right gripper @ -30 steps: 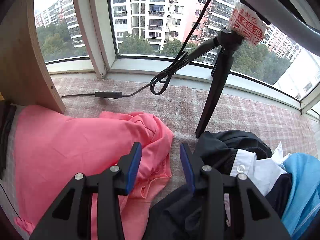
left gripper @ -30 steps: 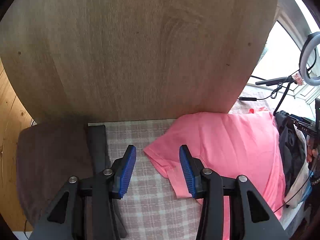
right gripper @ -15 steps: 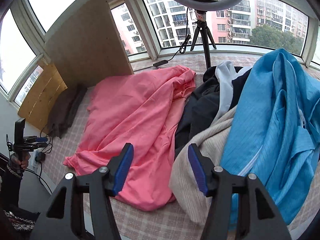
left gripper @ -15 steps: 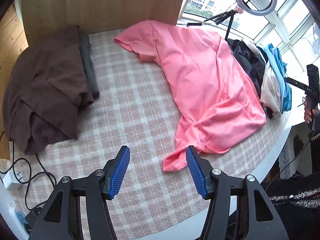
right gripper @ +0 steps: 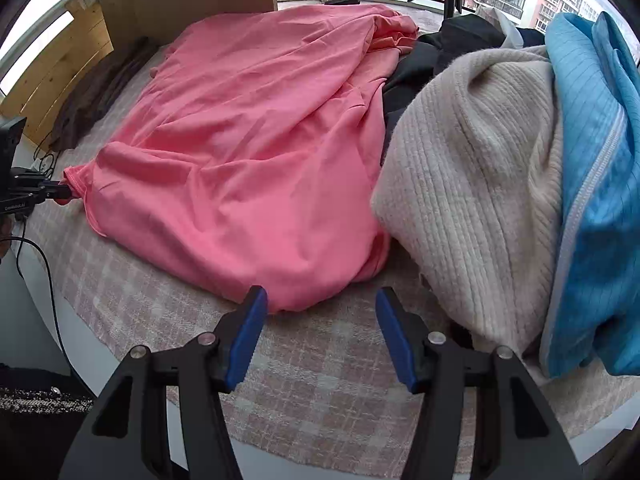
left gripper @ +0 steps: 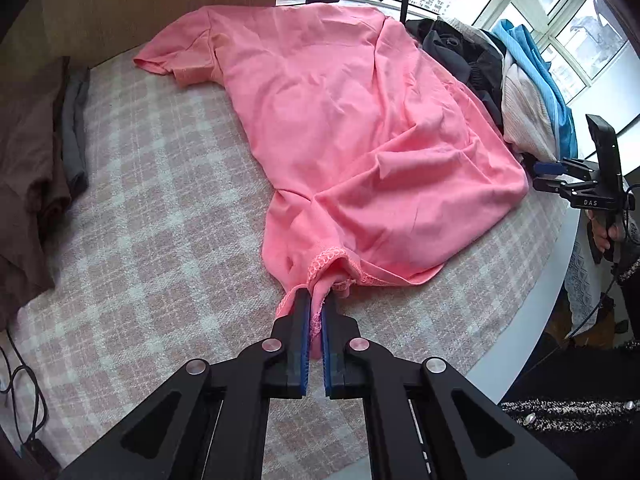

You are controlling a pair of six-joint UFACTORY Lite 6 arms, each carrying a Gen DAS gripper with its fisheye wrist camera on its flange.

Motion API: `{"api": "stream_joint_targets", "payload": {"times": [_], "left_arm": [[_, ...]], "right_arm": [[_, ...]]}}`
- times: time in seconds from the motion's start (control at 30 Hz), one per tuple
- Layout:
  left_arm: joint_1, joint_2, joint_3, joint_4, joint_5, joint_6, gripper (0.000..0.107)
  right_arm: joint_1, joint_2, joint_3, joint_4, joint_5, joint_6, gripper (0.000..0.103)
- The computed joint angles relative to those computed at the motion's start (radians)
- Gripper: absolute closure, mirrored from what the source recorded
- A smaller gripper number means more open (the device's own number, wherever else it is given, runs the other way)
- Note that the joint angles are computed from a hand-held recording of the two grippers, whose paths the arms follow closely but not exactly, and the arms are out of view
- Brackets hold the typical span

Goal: Fold clothes
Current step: 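Grasp the pink shirt hem with the left gripper while the right gripper grasps the hem beside it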

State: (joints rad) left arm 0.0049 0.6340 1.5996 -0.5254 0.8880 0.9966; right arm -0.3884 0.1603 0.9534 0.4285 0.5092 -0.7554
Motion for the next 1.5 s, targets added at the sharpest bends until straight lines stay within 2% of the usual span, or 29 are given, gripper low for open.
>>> {"api": "stream_joint_targets", "payload": {"times": [0.07,0.13,0.2,0.3,0.57,0.6,0.63,0.67,0.7,0.87,0.97,1.0,1.07,1.1,1.13,1.2,1.33,1.4,1.5], "left_arm": [[0.058,-0.046,0.039,-0.034,0.031,0.006,0.103],[0.127,-0.001,0.19,-0.044,0.107,-0.035,0.103],[0.152,0.015,0.26,-0.022,0.09,-0.059,0.103],[0.177,0.114,0.415,0.009,0.127,-0.117,0.103],[0.135,0.127,0.379,0.026,0.093,-0.128,0.103],[0.131,0.122,0.374,0.032,0.089,-0.132,0.103],[0.13,0.121,0.379,0.036,0.092,-0.136,0.103],[0.131,0.121,0.388,0.039,0.099,-0.14,0.103],[0.133,0.116,0.393,0.042,0.106,-0.139,0.103],[0.155,0.017,0.334,0.065,0.133,-0.086,0.103],[0.164,-0.067,0.277,0.077,0.151,-0.047,0.103],[0.159,-0.092,0.251,0.079,0.145,-0.038,0.103],[0.131,-0.128,0.177,0.091,0.12,-0.005,0.1],[0.105,-0.13,0.132,0.122,0.079,-0.005,0.099],[0.079,-0.127,0.092,0.154,0.04,-0.01,0.099],[0.043,-0.09,0.052,0.196,-0.009,-0.052,0.101],[0.014,-0.034,0.008,0.226,-0.061,-0.087,0.101],[0.019,-0.01,0.026,0.226,-0.055,-0.1,0.101],[0.034,0.03,0.087,0.232,-0.024,-0.127,0.101]], "right_arm": [[-0.001,0.008,0.002,-0.035,-0.017,0.002,0.047],[-0.003,0.034,0.009,-0.056,-0.029,-0.009,0.047],[0.0,0.068,0.021,-0.048,-0.04,-0.04,0.047],[0.044,0.136,0.051,-0.046,-0.055,-0.059,0.047],[0.163,0.232,0.126,0.192,-0.108,-0.24,0.044],[0.16,0.244,0.14,0.252,-0.095,-0.29,0.046],[0.157,0.254,0.155,0.304,-0.079,-0.332,0.068],[0.147,0.256,0.171,0.335,-0.054,-0.342,0.088],[0.136,0.258,0.187,0.365,-0.026,-0.35,0.098],[-0.03,0.143,0.247,0.547,0.327,-0.384,0.098],[-0.19,0.06,0.266,0.648,0.619,-0.361,0.098],[-0.224,0.053,0.279,0.664,0.659,-0.324,0.098],[-0.259,0.087,0.352,0.57,0.615,-0.206,0.097],[-0.244,0.103,0.386,0.465,0.53,-0.109,0.086],[-0.222,0.106,0.389,0.361,0.426,-0.011,0.067],[-0.201,0.104,0.318,0.242,0.27,0.06,0.066],[-0.252,0.086,0.166,0.306,0.251,-0.161,0.066],[-0.209,0.009,0.051,0.306,0.179,-0.264,0.066],[-0.124,-0.025,-0.032,0.341,0.15,-0.376,0.065]]}}
